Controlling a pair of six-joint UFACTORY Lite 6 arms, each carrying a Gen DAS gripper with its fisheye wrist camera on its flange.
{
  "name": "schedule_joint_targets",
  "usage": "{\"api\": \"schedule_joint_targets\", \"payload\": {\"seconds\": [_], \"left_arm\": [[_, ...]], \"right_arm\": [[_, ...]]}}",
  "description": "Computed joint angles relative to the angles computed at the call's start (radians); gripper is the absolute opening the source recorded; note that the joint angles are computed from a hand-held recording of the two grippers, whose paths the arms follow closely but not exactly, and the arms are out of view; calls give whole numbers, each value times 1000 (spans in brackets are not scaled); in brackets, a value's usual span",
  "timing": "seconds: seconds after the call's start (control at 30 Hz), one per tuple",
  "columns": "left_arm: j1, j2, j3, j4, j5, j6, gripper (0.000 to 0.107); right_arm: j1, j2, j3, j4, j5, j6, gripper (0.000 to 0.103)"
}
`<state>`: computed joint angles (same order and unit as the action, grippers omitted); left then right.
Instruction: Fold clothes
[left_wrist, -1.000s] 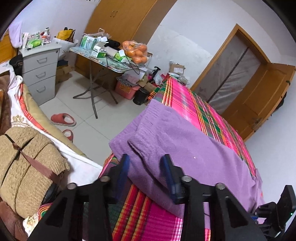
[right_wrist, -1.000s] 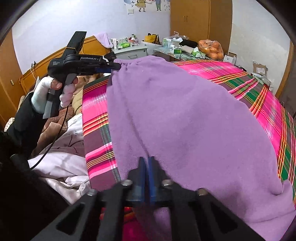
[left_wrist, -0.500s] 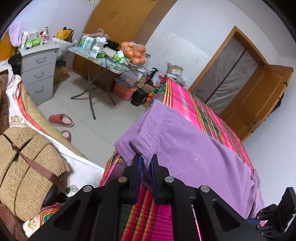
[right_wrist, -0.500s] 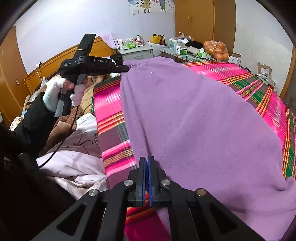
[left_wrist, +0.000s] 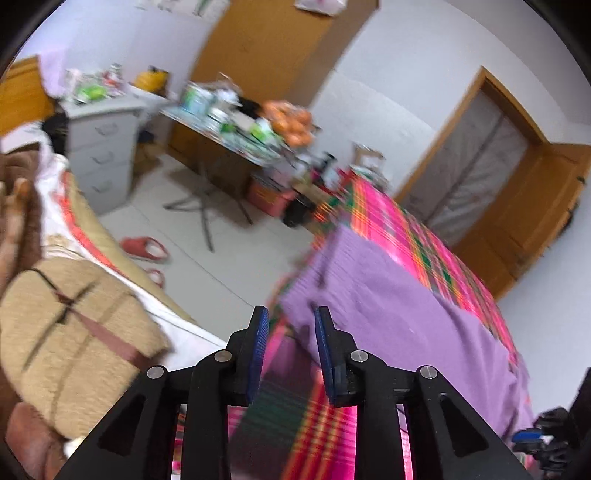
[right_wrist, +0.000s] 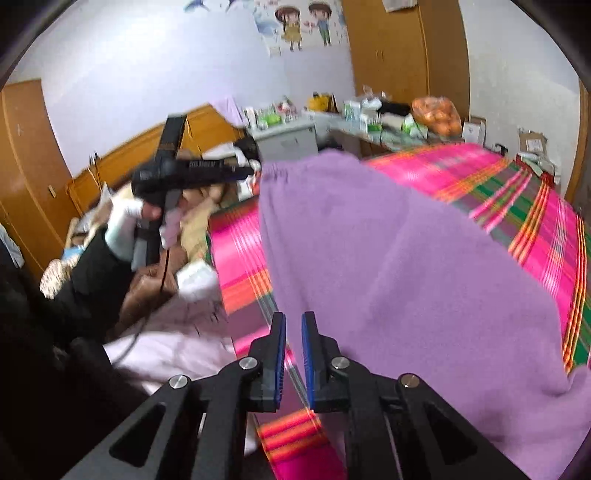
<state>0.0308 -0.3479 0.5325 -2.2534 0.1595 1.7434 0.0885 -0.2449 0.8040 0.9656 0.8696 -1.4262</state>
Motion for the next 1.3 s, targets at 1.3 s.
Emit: {"api": "schedule_joint_targets", "payload": {"seconds": [1.3], "left_arm": [[-264, 367, 322, 246, 70, -160, 19]], "right_arm": [[61, 565, 524, -24, -177, 243, 11]]}}
